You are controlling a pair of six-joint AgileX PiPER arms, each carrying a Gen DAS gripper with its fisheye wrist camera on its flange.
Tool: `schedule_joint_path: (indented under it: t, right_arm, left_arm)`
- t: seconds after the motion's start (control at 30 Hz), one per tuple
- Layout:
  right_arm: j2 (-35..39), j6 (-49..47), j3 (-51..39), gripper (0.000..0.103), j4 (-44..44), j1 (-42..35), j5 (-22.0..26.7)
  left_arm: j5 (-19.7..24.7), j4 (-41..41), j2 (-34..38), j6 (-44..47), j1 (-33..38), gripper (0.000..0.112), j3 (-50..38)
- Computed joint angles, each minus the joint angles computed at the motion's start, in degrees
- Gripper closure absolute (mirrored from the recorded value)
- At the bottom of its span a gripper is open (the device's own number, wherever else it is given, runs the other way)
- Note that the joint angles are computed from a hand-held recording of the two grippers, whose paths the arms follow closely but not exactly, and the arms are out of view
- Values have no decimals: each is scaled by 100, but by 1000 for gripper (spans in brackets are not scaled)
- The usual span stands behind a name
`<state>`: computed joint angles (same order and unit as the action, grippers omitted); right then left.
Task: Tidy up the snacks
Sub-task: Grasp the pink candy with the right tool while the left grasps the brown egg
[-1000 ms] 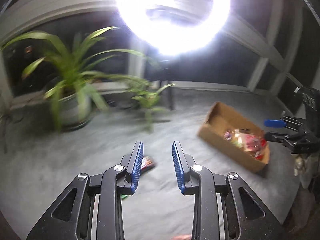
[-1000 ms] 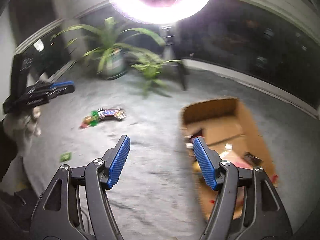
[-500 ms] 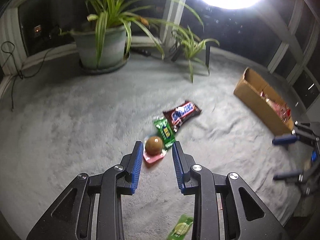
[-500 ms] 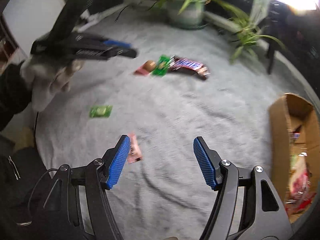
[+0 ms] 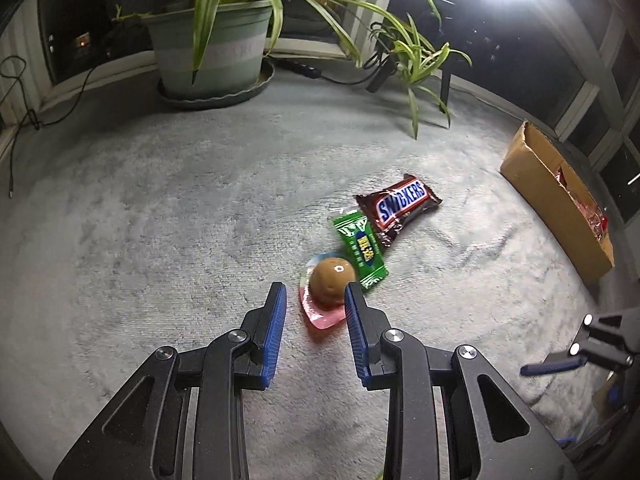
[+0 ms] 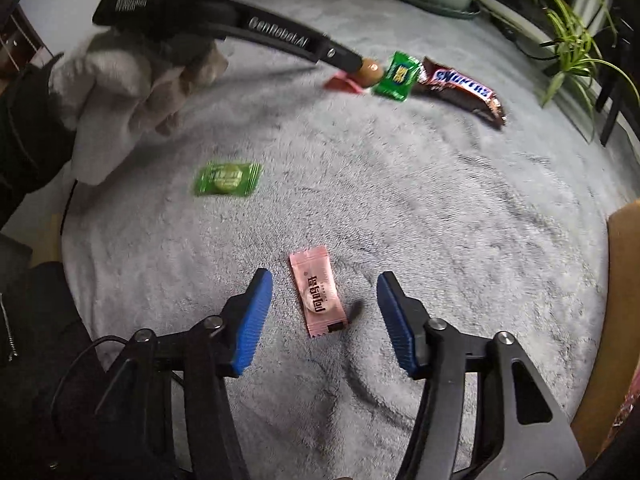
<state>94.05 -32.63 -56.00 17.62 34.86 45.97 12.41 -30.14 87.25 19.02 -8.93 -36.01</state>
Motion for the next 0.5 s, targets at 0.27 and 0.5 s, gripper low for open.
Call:
schedule_joint_path:
  t: [0.27, 0.5]
  right_arm:
    - [198, 231, -44, 53, -354, 281, -80]
    - [109, 536, 107, 75, -651, 573, -265]
  left_arm:
    - [42, -639, 208, 644, 23, 83, -104]
    - [-80, -193, 411, 74, -139, 78, -252]
